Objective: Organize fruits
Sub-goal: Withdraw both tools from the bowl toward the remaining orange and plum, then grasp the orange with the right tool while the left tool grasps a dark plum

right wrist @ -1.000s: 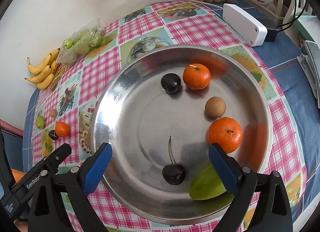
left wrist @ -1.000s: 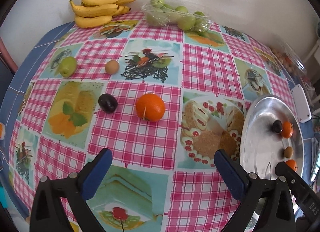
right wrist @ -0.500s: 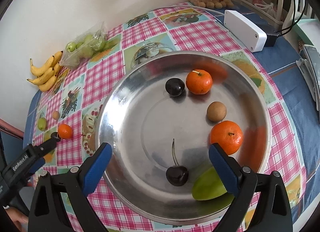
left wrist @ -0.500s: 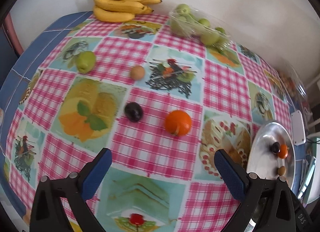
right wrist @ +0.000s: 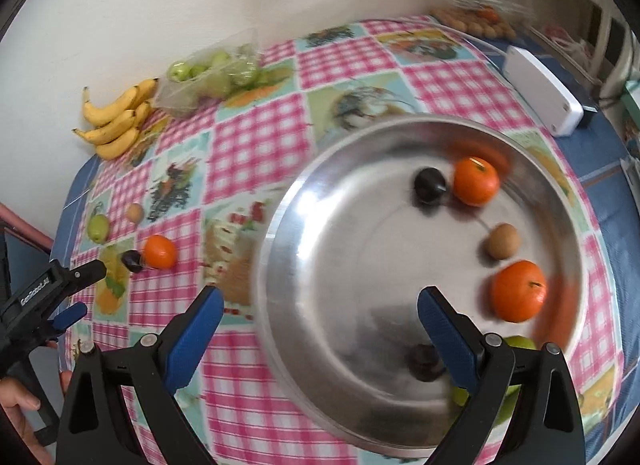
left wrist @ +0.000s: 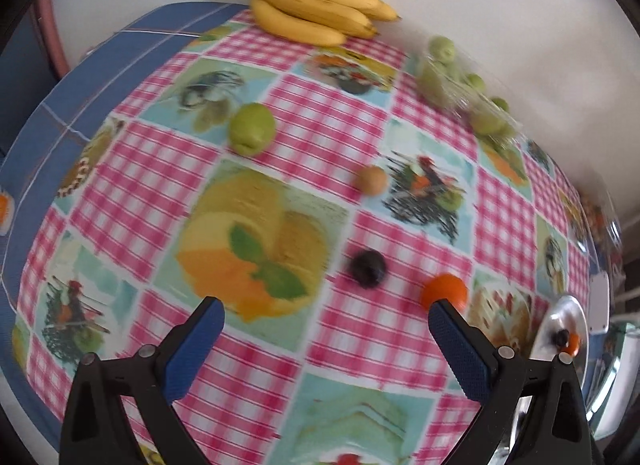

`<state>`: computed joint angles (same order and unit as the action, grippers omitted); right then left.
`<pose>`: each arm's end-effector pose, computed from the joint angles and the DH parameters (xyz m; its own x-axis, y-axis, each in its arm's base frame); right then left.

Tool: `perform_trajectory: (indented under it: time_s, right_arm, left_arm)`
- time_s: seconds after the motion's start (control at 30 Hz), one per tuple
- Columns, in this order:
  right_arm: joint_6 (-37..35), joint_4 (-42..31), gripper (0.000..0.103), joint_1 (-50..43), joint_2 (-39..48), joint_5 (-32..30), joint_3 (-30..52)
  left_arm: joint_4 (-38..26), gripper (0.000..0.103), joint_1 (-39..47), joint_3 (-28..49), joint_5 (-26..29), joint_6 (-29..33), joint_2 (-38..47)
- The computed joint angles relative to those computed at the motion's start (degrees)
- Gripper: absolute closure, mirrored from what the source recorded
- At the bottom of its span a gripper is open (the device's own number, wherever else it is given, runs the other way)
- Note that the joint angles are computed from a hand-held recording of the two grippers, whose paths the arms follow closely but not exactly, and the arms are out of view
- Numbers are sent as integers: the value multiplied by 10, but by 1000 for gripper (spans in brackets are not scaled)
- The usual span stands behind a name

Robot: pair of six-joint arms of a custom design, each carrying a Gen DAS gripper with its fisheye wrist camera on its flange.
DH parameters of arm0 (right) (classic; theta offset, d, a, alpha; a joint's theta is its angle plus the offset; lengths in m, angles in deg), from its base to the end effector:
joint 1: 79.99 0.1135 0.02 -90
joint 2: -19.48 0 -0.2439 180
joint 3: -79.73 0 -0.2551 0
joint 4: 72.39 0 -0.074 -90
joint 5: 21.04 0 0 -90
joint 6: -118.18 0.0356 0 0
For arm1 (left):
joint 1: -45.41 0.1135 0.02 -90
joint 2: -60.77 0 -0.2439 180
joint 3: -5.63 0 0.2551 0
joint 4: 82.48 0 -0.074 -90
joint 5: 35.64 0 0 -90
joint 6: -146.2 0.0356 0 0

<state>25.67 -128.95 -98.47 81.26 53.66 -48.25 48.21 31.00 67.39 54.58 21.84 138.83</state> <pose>0.1923 -0.0544 0.1859 -0.8767 0.2485 -0.4118 0.1670 0.9602 0.2238 0.2514 -0.0647 0.1807 -0.8695 -0.3593 -0.3389 -0.2911 0.9271 -0.2359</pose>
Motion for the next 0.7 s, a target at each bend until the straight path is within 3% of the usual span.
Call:
perform_trajectory:
  time_s: [0.4, 0.7]
  right_arm:
    - [146, 61, 5, 220, 18, 40, -2]
    - [190, 128, 5, 289, 108, 54, 4]
  left_arm:
    - [9, 0, 65, -9, 36, 37, 4]
    - [36, 1, 41, -9, 37, 40, 27]
